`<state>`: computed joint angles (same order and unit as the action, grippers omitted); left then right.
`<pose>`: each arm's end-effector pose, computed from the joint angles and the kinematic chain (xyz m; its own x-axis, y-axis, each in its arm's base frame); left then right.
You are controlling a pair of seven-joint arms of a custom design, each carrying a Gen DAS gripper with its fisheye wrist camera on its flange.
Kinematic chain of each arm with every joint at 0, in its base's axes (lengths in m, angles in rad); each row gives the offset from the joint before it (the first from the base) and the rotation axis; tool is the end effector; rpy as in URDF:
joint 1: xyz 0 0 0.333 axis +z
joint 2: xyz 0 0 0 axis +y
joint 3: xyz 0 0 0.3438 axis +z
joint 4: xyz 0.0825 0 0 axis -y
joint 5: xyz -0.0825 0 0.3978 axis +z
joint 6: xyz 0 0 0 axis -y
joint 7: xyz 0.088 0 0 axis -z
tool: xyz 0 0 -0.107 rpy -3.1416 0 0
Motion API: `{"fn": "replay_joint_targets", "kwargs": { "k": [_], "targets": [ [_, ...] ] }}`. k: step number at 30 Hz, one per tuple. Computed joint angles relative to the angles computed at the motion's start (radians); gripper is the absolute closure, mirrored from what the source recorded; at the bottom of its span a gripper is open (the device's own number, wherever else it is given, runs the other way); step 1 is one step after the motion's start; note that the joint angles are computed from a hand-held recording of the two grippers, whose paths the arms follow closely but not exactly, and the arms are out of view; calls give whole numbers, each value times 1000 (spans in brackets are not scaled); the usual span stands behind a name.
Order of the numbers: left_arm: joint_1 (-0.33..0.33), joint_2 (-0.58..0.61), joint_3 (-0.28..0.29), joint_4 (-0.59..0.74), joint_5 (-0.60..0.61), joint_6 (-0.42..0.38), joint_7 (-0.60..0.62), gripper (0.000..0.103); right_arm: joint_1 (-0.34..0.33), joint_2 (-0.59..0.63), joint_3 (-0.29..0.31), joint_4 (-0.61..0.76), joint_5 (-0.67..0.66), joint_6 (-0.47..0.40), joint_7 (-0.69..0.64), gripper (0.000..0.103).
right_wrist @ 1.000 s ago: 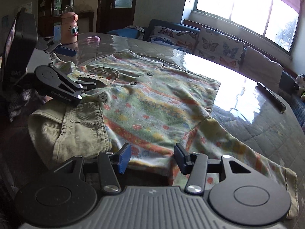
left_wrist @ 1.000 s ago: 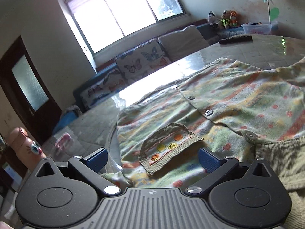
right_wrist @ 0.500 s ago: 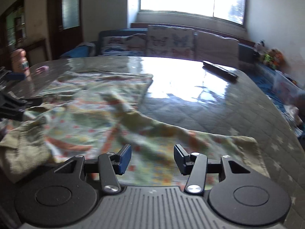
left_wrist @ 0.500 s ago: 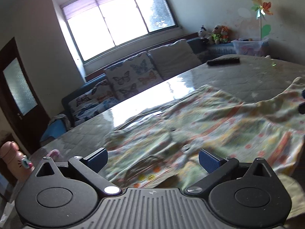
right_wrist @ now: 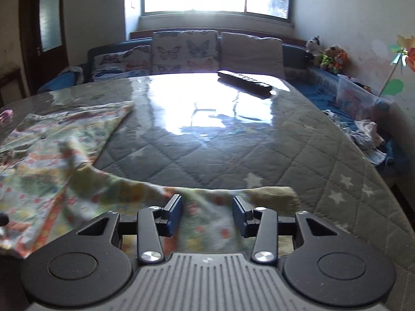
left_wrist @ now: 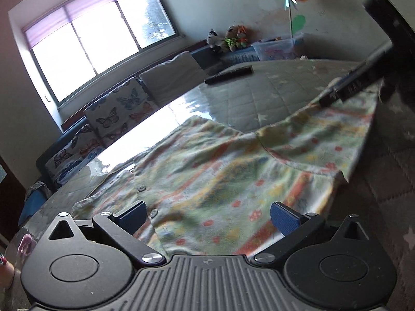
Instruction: Fold clothes
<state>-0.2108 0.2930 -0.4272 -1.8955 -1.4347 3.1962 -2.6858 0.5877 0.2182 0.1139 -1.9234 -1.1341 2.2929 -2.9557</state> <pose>0.5802 -0.2863 0.4306 -0.7335 -0.5585 -0.3873 -0.1178 0.6657 -0.7368 0.5075 0.3974 0.4239 -0.3293 -0.9441 0.0126 -0.6077 0.2017 -0.7681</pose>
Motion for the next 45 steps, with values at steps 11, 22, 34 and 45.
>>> {"fn": "replay_joint_targets", "kwargs": {
  "k": [11,22,34,45],
  "targets": [
    [7,-18,9,9,-86,-25,61,0,16,-119,50,-127,14,-166,172,60],
    [-75,-40,121,42,-250,-37,155,0,14,-158,88,-185,70,-217,283,62],
    [-81,-15,102,27,-94,-2,4,0,19,-165,90,-157,-1,-246,317,96],
    [-75,-13,48,3,33,-35,-53,0,9,-164,87,-122,-55,-258,280,96]
  ]
}}
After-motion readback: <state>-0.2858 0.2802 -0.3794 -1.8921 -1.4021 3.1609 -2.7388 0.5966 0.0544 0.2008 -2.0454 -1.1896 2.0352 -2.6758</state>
